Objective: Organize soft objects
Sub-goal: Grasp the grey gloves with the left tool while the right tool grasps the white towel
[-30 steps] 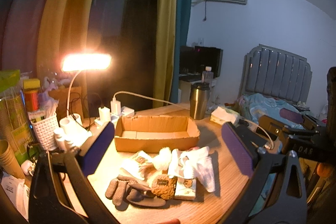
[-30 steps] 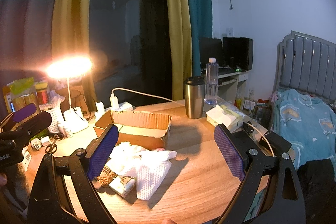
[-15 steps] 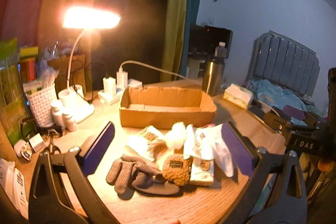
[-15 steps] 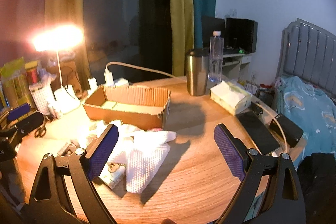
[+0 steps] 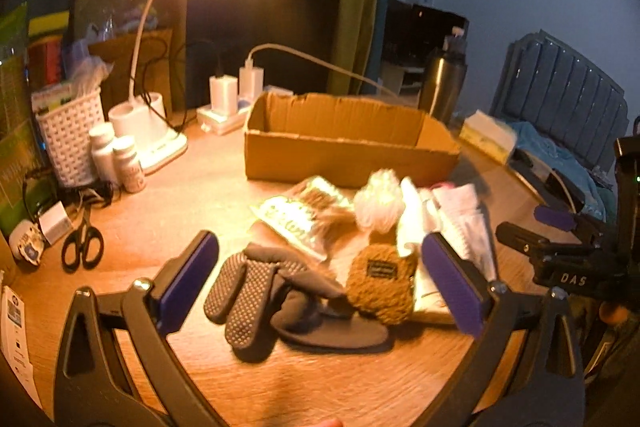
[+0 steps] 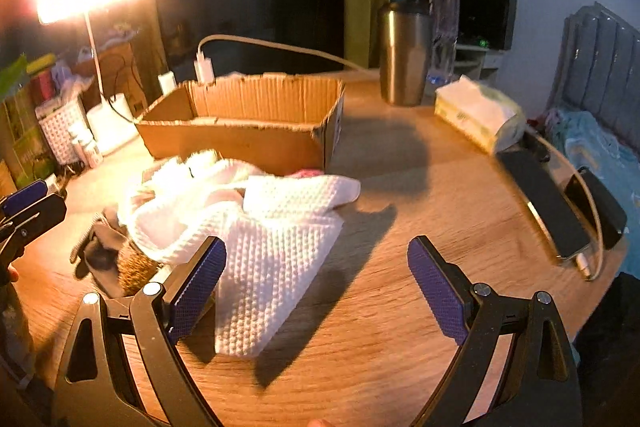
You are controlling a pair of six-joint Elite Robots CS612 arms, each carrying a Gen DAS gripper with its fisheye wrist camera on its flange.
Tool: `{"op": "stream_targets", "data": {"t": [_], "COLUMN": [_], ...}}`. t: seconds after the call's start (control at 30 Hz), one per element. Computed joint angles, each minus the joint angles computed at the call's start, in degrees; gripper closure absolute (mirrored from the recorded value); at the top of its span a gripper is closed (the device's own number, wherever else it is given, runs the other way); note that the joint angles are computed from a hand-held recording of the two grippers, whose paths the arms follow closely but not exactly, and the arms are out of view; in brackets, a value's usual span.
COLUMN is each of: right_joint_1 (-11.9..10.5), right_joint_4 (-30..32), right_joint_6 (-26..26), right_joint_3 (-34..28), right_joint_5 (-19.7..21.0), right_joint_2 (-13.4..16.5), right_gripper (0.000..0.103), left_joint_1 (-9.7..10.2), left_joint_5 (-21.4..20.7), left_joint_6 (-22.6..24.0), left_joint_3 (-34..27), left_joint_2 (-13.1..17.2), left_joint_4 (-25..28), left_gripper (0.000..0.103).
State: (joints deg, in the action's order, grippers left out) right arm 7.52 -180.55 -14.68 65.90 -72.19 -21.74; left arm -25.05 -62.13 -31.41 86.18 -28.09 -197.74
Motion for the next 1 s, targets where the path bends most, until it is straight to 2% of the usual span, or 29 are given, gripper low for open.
{"op": "stream_targets", "data": {"t": [0.43, 0.63, 0.7, 0.8, 0.87, 1.0], "right_joint_1": [0.59, -0.15, -0.36, -0.51, -0.66, -1.11], "right_joint_4": [7.69, 10.03, 10.47, 11.52, 11.50, 11.25], "right_joint_6": [-3.90, -3.93, -4.12, -4.16, -3.24, -2.17], "right_joint_3": [-2.57, -2.85, -3.03, -3.64, -3.96, -4.30], "right_joint_5": [2.35, 5.15, 5.25, 3.93, 3.13, 3.95], "right_joint_2": [1.19, 1.06, 1.14, 1.50, 1.77, 1.87], "right_gripper": [0.009, 0.027, 0.045, 0.066, 0.076, 0.077], "left_joint_1": [0.85, 0.91, 0.86, 0.81, 0.80, 0.87], "left_joint_5": [-2.32, -2.74, -2.78, -2.78, -2.79, -2.77], "left_joint_6": [-1.41, -1.64, -1.47, -1.13, -1.06, -1.50], "left_joint_3": [-1.87, -2.27, -2.45, -2.77, -2.87, -2.94], "left_joint_2": [1.09, 1.19, 1.24, 1.35, 1.37, 1.38], "left_joint_4": [5.00, 6.40, 6.58, 6.77, 6.94, 7.58], "left_gripper": [0.001, 0.001, 0.001, 0.001, 0.001, 0.001]}}
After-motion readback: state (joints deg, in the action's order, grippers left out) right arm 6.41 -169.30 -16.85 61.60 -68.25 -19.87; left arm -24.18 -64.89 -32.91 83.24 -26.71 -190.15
